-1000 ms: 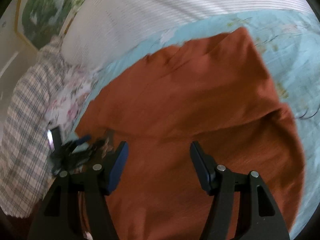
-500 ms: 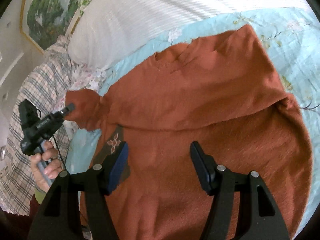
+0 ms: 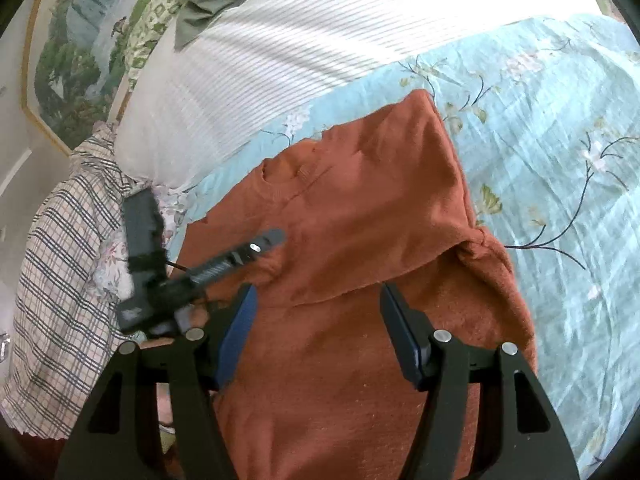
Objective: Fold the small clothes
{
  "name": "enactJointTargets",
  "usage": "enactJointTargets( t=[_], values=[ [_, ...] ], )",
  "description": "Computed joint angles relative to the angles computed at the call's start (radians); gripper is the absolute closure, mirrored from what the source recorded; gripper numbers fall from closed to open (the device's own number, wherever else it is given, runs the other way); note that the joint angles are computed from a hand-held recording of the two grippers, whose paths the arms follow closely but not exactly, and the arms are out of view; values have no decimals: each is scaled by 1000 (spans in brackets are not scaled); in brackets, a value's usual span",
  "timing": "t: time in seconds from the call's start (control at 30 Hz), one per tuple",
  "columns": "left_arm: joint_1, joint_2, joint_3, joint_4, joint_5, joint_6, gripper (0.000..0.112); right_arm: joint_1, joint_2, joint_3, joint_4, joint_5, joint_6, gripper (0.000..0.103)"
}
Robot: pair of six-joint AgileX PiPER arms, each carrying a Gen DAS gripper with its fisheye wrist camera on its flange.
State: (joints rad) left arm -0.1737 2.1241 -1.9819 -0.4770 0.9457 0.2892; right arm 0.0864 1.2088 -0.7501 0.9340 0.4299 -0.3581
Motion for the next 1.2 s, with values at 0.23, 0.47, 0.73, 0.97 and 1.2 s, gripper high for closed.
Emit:
enactJointTargets(
  t=[0.23,0.47,0.73,0.97,1.2],
  values=[
    [140,-313,471,-115,-187,182,53,54,182,-114,99,10,-93,38],
    [329,-432,671,198,-370,-20,53,125,457,-370,-209,-5,208,38],
    [457,-260,483,109,-273,-51,53,153,624,-548,-163,14,164,96],
    [390,-182,375,243,-270,-134,54,95,301,-401,-261,-97,160,96],
    [410,-144,314,265,-257,-262,57,-74,346,-308,-112,-26,30,96]
  ],
)
